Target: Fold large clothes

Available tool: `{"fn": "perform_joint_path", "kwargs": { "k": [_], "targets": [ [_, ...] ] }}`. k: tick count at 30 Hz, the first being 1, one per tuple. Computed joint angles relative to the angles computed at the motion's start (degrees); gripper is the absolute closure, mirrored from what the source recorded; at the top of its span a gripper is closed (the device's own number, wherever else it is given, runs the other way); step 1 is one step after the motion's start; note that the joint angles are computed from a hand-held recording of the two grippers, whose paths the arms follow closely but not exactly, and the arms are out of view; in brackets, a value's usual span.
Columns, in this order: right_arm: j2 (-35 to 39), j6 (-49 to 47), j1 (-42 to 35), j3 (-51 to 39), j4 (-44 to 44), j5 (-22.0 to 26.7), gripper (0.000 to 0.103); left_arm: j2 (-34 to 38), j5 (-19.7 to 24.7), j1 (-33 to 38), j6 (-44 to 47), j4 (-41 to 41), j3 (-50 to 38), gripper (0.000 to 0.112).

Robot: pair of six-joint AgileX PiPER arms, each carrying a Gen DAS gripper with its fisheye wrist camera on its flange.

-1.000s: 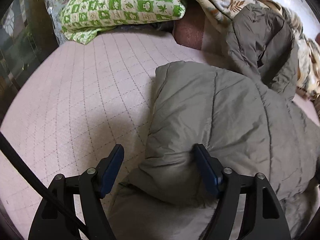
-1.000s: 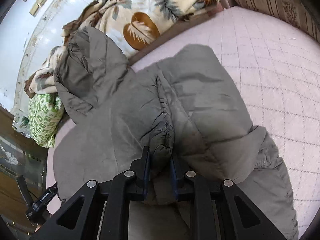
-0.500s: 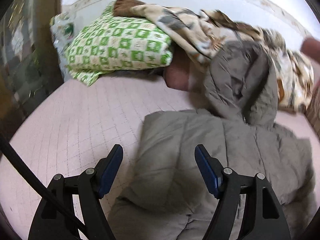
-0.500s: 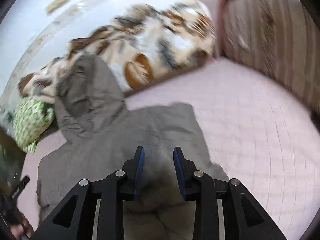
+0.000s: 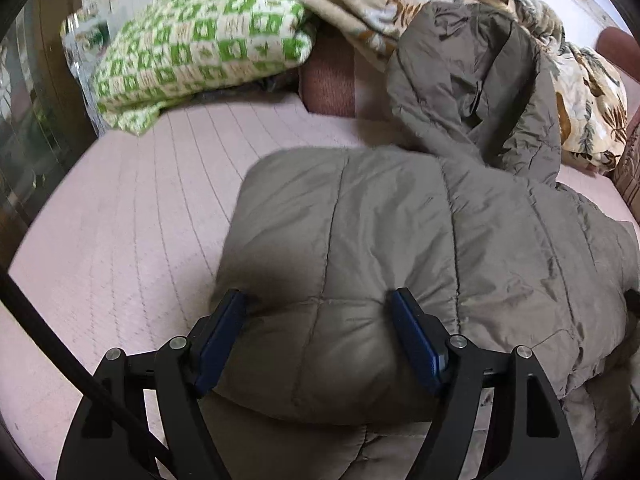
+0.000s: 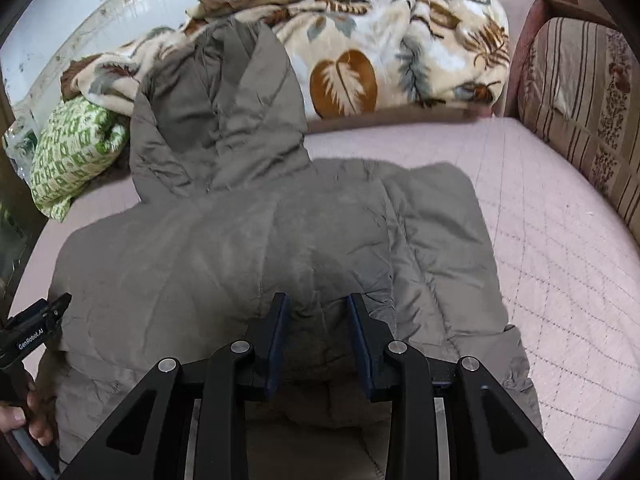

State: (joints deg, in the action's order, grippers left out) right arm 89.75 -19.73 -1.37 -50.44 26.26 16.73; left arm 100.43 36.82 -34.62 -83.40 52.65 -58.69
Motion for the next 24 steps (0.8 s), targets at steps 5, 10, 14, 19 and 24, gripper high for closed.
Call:
{"fn": "perform_joint_path", "kwargs": {
  "k": [5, 10, 14, 19, 24],
  "targets": [
    [2.68, -4.41, -1.39, -0.46, 4.02, 2.06, 0.070, -0.41, -3.65, 2.33, 3.27, -3.84, 0.71, 0.037],
    [0.24, -9.11, -3.07, 0.18, 10.30, 3.84, 0.070, -7.23, -4.47, 0.34, -1.92, 0.19, 3.50, 0.038],
    [-5.13, -19.82, -5.13, 2.33, 21.96, 4.96, 0.070, -9.81, -2.86, -3.23, -1.54, 1.31, 2.87, 0.038],
    [-5.82, -18.45, -0.46, 3.49, 19.08, 2.34, 0.070, -5.97, -1.48, -6.25, 1.98, -0.60, 0.43, 0.038],
    [-3.01, -12.01, 2.31, 3.09, 11.30, 0.72, 0.070, -0.50, -0.29, -6.77, 4.71, -2.66, -2.18, 0.038]
  ]
}}
